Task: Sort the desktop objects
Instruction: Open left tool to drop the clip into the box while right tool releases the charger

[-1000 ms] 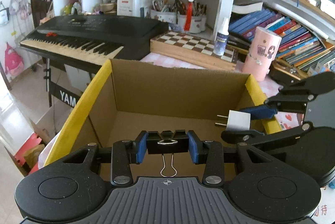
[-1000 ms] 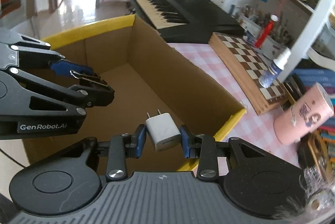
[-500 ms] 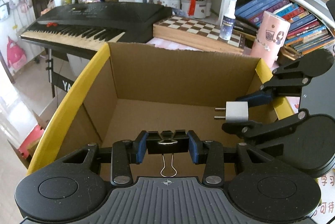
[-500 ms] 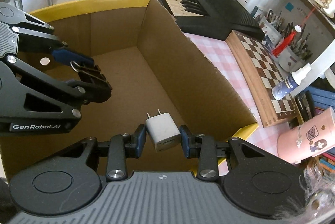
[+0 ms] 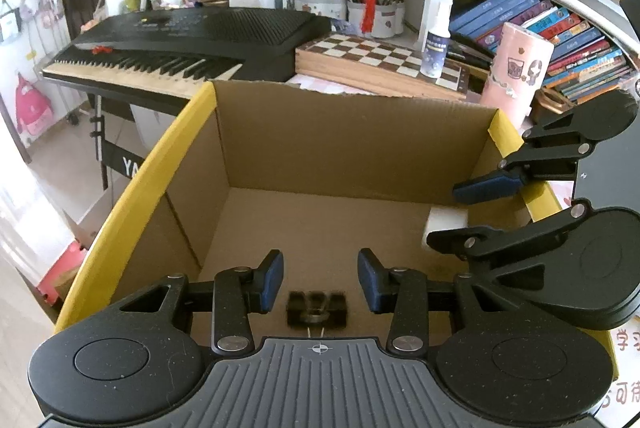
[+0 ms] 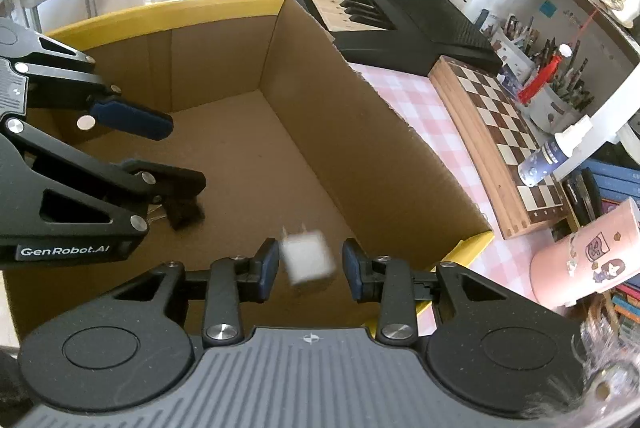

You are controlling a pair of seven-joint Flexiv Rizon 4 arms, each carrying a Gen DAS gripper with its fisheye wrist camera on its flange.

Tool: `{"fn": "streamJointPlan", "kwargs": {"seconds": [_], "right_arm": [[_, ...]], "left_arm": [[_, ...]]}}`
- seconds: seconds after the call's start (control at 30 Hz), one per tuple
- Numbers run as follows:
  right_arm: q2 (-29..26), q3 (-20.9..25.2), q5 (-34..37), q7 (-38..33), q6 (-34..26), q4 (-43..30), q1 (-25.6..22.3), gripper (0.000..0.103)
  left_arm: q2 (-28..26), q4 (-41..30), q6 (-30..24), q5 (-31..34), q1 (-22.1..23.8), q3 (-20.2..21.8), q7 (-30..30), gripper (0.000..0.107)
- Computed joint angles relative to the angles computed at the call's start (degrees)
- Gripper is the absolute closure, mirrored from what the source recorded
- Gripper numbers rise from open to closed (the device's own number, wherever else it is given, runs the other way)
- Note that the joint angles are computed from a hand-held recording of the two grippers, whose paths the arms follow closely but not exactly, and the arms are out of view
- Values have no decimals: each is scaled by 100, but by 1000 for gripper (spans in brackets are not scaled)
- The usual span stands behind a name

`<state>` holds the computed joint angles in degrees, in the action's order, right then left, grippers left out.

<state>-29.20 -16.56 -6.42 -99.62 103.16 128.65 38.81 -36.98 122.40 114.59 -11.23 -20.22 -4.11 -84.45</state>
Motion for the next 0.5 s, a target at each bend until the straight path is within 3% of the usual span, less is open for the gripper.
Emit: {"fn": "streamJointPlan", "kwargs": {"seconds": [0.4,0.5], "right_arm": [[239,-680,865,-12,456,378,953,69],[378,-654,1163,-64,663,491,1044,69]], "left_arm": [[249,366,524,368,273,-177,-122,65],[329,473,672,478,342,-214,-156,61]]}}
